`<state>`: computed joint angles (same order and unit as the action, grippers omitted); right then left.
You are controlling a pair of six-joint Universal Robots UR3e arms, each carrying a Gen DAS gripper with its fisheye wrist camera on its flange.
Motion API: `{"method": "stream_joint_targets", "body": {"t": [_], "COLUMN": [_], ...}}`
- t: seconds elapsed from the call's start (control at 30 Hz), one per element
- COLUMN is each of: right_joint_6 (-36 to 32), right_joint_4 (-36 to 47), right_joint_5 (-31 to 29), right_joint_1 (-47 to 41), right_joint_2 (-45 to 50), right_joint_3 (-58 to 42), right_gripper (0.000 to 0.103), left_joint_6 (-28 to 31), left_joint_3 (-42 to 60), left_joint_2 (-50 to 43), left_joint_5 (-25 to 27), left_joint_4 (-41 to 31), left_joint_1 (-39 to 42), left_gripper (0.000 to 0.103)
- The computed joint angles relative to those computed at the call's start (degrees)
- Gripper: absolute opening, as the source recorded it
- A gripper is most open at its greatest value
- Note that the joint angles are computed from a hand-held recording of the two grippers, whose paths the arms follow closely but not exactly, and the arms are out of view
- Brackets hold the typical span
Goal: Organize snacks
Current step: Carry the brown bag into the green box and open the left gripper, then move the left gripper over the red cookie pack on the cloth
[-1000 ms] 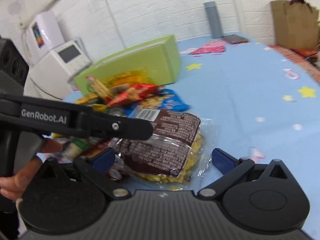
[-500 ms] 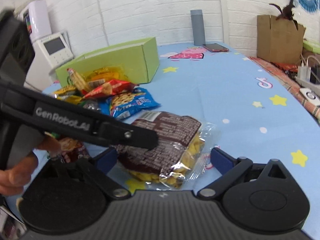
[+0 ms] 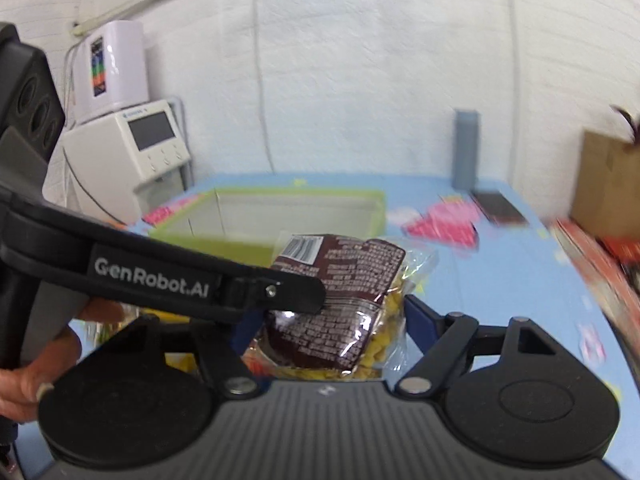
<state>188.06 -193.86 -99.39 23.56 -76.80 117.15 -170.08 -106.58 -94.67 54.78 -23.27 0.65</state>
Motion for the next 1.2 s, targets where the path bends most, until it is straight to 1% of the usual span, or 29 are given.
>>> {"method": "stream_joint_targets", "body": {"t": [0.07,0.1,0.13,0.17,0.2,0.33,0.4,0.43,0.47,0.53,0.57,0.63,0.7,0.77,0.83,0.93,1.03,1.1,1.13,1.2], "right_joint_6": [-2.18,-3.41,-3.87,-3.9,-5.01,-5.58,-5.59,-5.58,-5.49,-6.15,-6.31,-6.88,-7.62,-8.38,-7.94,-5.97,-2.38,1.26,3.42,8.34], "right_joint_4": [5.01,7.74,10.77,14.15,16.62,30.18,34.21,35.26,34.65,31.59,28.69,22.93,18.19,13.51,9.61,4.62,0.66,-2.09,-3.09,-4.88], "right_joint_5": [3.83,7.09,9.71,10.75,13.51,16.71,18.39,18.12,17.55,17.2,17.43,17.46,15.41,13.95,12.63,10.72,6.74,3.75,2.1,-2.31], "right_joint_1": [-2.17,-3.76,-4.85,-5.27,-5.98,-6.49,-7.08,-7.09,-7.04,-7.02,-7.02,-6.75,-5.52,-4.04,-2.41,0.34,4.45,7.71,9.49,13.81], "right_joint_2": [5.32,8.6,11.95,15.33,19.26,34.24,39.88,41.58,42.36,41.02,39.24,34.56,28.82,22.54,16.4,7.91,2.47,0.73,0.33,0.67], "right_joint_3": [-10.91,-16.91,-22.91,-28.9,-34.9,-58.77,-66.52,-68.93,-69.48,-66.58,-63.23,-55.29,-46.39,-36.59,-27.07,-13.18,-2.01,4.45,7.3,11.68], "right_gripper": [0.081,0.081,0.082,0.082,0.081,0.082,0.083,0.091,0.091,0.093,0.093,0.093,0.093,0.093,0.093,0.093,0.093,0.093,0.093,0.093], "left_joint_6": [-0.46,-0.81,-0.93,-0.89,-0.93,-0.09,0.49,0.07,-0.27,0.11,0.34,0.78,2.5,4.9,8.06,14.02,21.84,28.71,32.67,43.03], "left_joint_3": [7.34,11.08,14.96,19.87,23.74,36.5,40.94,41.96,42.1,38.22,35.03,28.84,21.51,12.52,3.43,-9.43,-21.37,-27.88,-30.31,-31.99], "left_joint_2": [-4.47,-6.9,-9.61,-13.28,-16.43,-27.54,-31.57,-32.62,-33.01,-31.31,-29.26,-24.9,-19.1,-12.06,-4.41,7.87,22.13,33.53,39.52,50.88], "left_joint_5": [1.66,2.64,3.35,4.39,5.2,8.24,8.33,9.0,8.87,5.7,4.06,2.81,1.98,-0.66,-4.38,-9.46,-13.72,-15.66,-16.68,-17.45], "left_joint_4": [-1.09,-2.15,-3.48,-5.19,-6.51,-12.05,-14.11,-14.33,-13.91,-10.58,-8.75,-5.27,-2.59,-0.66,-0.62,-3.9,-12.29,-23.43,-30.84,-51.45], "left_joint_1": [1.48,2.02,2.65,3.09,3.56,4.49,5.04,5.13,5.47,7.12,7.88,8.86,9.76,11.85,14.8,20.06,25.93,29.99,32.31,36.8], "left_gripper": [0.029,0.029,0.029,0.029,0.029,0.031,0.041,0.054,0.06,0.061,0.065,0.069,0.07,0.072,0.074,0.076,0.077,0.077,0.077,0.076]}}
